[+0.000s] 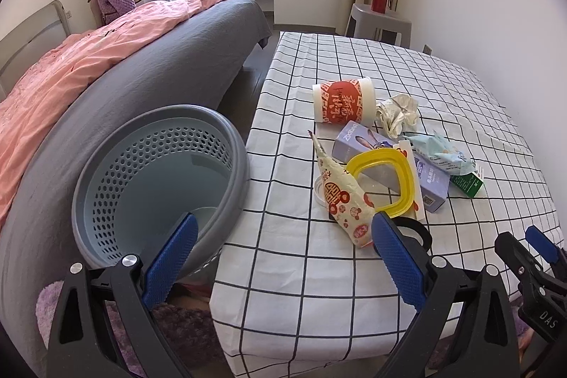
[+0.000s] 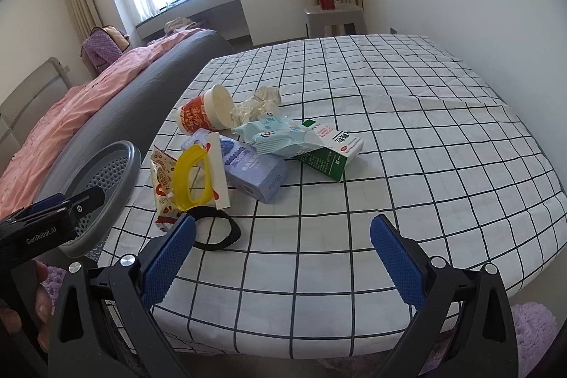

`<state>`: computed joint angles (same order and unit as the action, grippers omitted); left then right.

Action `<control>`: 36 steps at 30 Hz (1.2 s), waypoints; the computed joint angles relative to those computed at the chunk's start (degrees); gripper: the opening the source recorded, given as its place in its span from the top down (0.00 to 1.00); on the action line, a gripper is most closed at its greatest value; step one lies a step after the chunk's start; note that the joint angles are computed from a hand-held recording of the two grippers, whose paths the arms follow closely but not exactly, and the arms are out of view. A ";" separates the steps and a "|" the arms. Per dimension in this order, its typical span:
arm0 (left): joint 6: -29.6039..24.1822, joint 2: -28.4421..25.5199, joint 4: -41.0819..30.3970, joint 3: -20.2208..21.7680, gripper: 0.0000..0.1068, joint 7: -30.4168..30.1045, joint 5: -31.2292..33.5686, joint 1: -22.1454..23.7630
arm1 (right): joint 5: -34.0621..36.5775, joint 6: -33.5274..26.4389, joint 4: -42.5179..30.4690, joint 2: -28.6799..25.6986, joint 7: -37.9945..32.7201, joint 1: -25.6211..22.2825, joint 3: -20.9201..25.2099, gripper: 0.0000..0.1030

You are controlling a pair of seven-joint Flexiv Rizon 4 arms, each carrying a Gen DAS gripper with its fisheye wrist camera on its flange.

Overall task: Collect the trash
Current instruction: 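Grasp the red-white snack wrapper with the left gripper while the right gripper approaches the wet-wipe pack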

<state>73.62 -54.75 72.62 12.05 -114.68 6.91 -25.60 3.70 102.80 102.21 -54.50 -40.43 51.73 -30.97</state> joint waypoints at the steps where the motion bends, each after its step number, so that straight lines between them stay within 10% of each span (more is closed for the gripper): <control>1: -0.91 -0.87 -1.43 -0.30 0.12 0.16 -0.40 0.08 | 0.08 0.56 -0.07 -0.23 -0.06 -0.52 0.24 0.06; 27: -16.73 -13.45 -23.03 -5.92 0.13 1.90 -1.68 3.11 | -2.18 1.91 -3.72 -1.17 -1.63 -13.92 13.45 0.06; 36: -17.67 -13.81 -22.65 -8.33 0.60 5.57 -4.36 4.56 | -1.60 1.78 -3.53 -1.13 -2.07 -13.26 12.80 0.06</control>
